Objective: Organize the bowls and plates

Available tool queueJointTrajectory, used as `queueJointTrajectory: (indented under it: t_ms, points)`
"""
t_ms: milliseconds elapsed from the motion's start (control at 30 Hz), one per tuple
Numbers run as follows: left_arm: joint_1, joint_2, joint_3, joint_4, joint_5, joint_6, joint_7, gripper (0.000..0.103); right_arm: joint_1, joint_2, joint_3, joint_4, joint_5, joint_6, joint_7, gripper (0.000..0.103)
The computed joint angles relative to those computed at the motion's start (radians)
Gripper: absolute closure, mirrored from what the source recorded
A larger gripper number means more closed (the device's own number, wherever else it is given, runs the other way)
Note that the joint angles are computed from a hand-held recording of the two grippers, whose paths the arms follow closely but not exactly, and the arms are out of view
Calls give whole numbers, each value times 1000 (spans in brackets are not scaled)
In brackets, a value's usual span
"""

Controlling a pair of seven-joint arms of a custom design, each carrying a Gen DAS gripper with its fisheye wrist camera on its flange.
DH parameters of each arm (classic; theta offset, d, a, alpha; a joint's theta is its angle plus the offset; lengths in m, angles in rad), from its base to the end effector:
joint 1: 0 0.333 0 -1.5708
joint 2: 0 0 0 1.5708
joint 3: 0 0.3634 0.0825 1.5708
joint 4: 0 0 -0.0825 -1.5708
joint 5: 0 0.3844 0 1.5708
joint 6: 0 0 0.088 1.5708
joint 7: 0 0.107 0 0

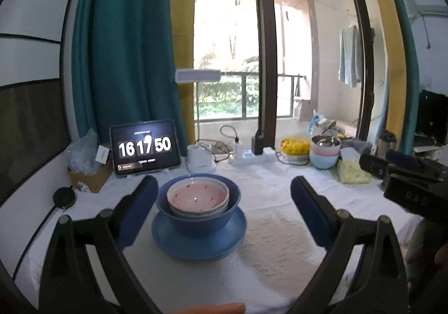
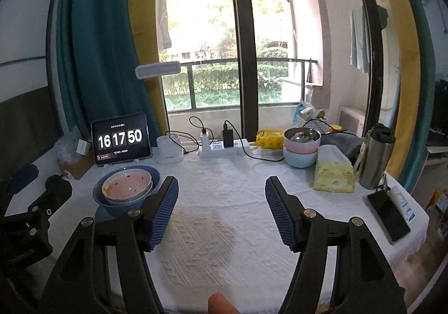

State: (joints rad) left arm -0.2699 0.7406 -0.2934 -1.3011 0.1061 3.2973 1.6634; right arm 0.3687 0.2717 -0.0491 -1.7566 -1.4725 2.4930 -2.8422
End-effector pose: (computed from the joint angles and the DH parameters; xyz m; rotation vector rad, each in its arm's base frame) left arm 0.7273 -0.3598 0.5110 -1.0428 1.8687 -1.4091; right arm 0.6453 0.2230 0.5046 -1.1469 1.8741 -1.1738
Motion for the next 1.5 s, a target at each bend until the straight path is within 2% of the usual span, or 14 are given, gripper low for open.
queueJointTrajectory:
  t_ms: [67,300,433,700,800,1067,1233,1500]
  points:
    - [27,-5,-39,-15,5,12,0,6,7,-14,1,-15,-20,-13,19,35]
    - [51,-19,-61,-46,31,61,-14,6,3,-36,16,-38,-64,-27,66,35]
    - [86,-20,-102,-63,59,71,-27,6,-5,-51,25,-57,-90,-21,94,35]
    - [91,-19,-101,-64,77,70,-50,6,-11,-51,36,-56,-84,-27,82,35]
    - [124,-6,-151,-56,98,49,-50,6,-12,-47,36,-52,-78,-21,71,35]
    - [132,-6,-159,-60,94,46,-51,6,-11,-45,31,-51,-65,-15,58,35]
    - [157,3,-203,-56,100,23,-39,6,-13,-45,30,-52,-61,-12,56,35]
    - [154,1,-204,-59,84,19,-30,6,-15,-44,28,-51,-53,-9,49,35]
